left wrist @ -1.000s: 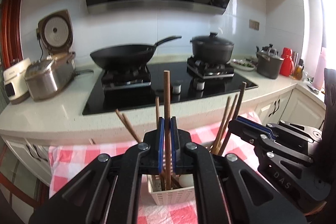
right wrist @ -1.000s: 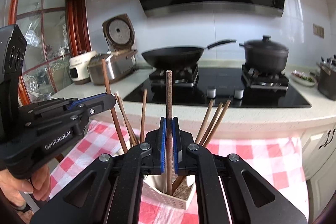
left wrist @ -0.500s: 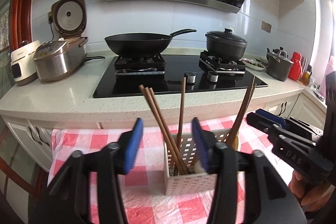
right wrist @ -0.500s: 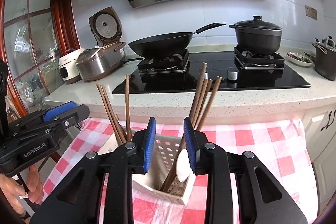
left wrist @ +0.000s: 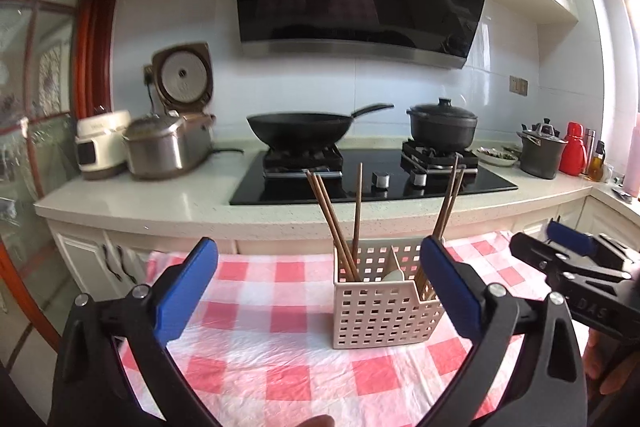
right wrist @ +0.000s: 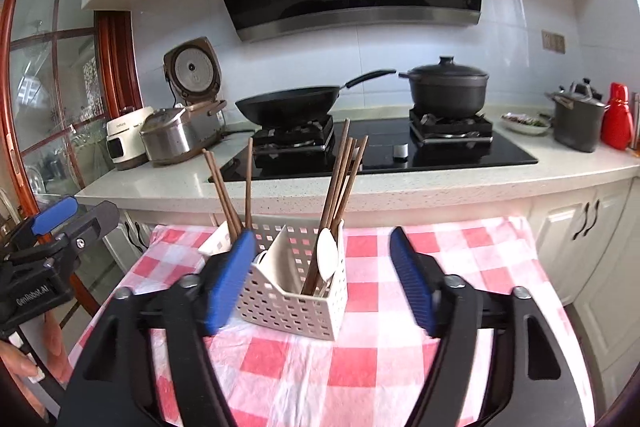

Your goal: Organize utensils

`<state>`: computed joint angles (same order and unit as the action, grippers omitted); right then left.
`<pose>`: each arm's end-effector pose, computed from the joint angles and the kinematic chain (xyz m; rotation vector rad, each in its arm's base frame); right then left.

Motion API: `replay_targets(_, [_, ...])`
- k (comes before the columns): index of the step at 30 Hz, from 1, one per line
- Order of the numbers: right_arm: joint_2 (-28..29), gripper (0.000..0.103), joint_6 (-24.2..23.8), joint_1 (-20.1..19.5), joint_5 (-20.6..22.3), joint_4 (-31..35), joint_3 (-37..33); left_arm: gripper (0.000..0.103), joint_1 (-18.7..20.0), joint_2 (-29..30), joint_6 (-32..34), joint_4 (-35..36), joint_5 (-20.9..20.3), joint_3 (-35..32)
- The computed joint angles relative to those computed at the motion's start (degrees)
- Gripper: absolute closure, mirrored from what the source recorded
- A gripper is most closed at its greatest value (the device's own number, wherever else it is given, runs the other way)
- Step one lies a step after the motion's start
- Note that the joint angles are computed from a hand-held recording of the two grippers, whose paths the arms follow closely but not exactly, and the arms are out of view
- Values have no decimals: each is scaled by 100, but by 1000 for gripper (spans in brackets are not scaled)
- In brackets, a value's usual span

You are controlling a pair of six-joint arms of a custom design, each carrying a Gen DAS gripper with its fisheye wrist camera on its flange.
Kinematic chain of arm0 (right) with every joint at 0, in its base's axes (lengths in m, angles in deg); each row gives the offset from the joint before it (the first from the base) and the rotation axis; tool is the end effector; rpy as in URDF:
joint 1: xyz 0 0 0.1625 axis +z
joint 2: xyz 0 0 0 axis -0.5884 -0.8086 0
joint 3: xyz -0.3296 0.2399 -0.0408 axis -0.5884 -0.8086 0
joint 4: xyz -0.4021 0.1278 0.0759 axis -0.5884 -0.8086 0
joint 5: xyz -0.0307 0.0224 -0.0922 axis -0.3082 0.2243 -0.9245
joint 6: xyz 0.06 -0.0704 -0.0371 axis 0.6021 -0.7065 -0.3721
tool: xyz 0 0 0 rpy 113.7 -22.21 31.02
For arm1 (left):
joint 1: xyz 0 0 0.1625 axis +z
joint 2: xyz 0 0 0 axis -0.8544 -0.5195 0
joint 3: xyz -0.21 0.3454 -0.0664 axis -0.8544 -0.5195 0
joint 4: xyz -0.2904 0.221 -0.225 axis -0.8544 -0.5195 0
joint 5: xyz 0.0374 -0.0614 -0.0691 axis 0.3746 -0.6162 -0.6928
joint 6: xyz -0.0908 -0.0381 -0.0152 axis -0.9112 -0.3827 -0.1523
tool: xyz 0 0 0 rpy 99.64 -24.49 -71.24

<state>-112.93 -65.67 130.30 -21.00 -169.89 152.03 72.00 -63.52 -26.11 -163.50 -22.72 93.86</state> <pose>0.1456 -0.3604 0.4048 0.7238 -2.2565 1.3503 -0.4507 -0.3441 0.1056 0.5634 1.9406 -1.4547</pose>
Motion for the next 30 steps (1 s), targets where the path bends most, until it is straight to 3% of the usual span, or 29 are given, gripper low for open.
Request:
replay_targets(2, [-273, 24, 27, -84, 194, -6, 198, 5, -139, -73, -509, 331, 58, 138])
replay_targets(4, [-488, 21, 11, -173, 338, 103, 335, 5, -238, -201, -837, 424, -166, 309])
replay_targets(7, [-748, 18, -241, -269, 440, 481, 430, 5, -305, -327, -771, 345, -540, 474])
replay_targets(12, [-1035, 18, -445, -366, 528, 754, 513, 5, -421, -506, -1165, 1026, -773, 566])
replay_targets(15, [-1117, 18, -494, -354, 534, 763, 526, 5, -471, -540, -1000, 749, -876, 657])
replay_targets(27, [-1271, 18, -636, -351, 509, 927, 597, 5, -556, -622, -1704, 1693, -793, 590])
replay_targets(30, [-1293, 18, -646, -357, 521, 944, 606, 5, -557, -654, -1671, 1593, -814, 629])
